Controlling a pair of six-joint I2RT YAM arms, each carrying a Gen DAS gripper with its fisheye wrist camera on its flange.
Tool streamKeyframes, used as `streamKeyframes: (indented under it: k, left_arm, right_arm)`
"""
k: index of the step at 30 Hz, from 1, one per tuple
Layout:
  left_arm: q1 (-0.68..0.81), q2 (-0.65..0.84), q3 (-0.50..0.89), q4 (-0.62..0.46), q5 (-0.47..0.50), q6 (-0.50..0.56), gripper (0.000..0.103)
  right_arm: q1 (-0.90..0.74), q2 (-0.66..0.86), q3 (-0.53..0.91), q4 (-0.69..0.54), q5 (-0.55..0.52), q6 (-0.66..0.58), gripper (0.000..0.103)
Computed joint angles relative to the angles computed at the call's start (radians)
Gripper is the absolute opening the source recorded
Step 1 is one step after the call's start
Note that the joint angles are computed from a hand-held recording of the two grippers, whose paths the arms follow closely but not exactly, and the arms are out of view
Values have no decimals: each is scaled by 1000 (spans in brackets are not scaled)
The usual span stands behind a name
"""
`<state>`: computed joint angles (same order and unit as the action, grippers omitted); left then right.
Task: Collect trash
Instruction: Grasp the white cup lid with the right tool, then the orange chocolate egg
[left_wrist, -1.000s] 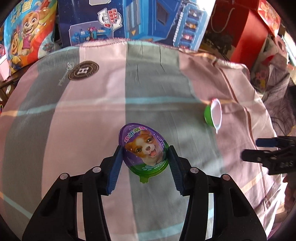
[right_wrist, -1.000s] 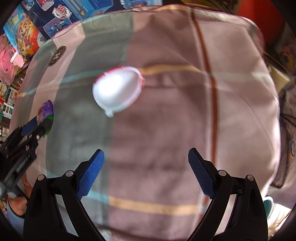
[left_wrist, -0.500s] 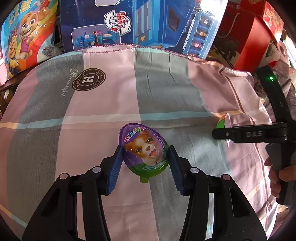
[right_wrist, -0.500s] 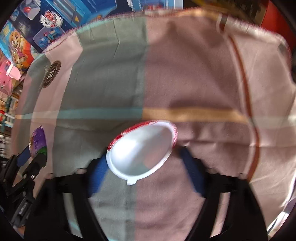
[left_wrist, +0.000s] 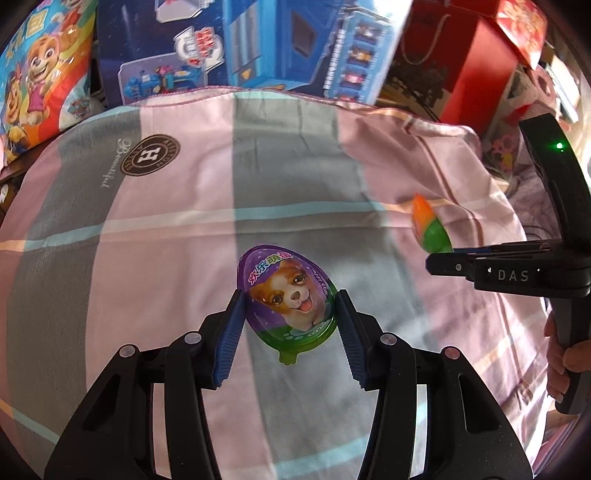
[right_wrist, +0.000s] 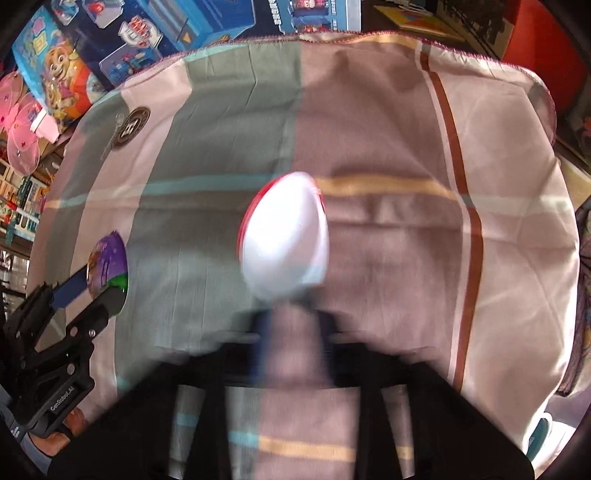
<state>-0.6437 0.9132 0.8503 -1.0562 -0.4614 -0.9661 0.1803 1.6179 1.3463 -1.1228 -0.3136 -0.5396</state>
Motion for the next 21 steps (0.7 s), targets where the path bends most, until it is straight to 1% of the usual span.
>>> streamKeyframes:
  k: [2,4,6,7,9,11,15,19,20,21]
  left_arm:
    - [-66,18,21,-25,-26,-58,50]
    - [-110,30,35,-42,-41,-98,51]
    - [-137,38,42,-55,-51,-125,51]
    - [-148,39,43,-61,-55,-138,51]
    - [-153,39,46,-70,-60,-154,51]
    - [-140,31,44,-69,-55,-150,51]
    - [-92,33,44,-43,-32,-99,51]
    - [-59,35,36,-17,-12,-55,51]
    - [-54,31,31,-13,-7,-53,51]
    - [-49,30,26,-10,-2,-53,51]
  right_arm:
    - [-22,-10,-17,-23,7,-27,4]
    - [-50,-17,-34,-44,4,-63,10]
    - [-66,-4,-25,-77,1,-67,56]
    - [-72,-16,-32,-66,-4,-68,59]
    - [-76,-32,-30,-51,-14,-71,59]
    - [-60,-12,8,-67,-12,-21,59]
    - [-15,6,9,2,38,12,59]
    - [0,39,-9,69,78,16,59]
    - [5,45,-15,80,85,17,45]
    - [10,46,-27,93,102,13,46]
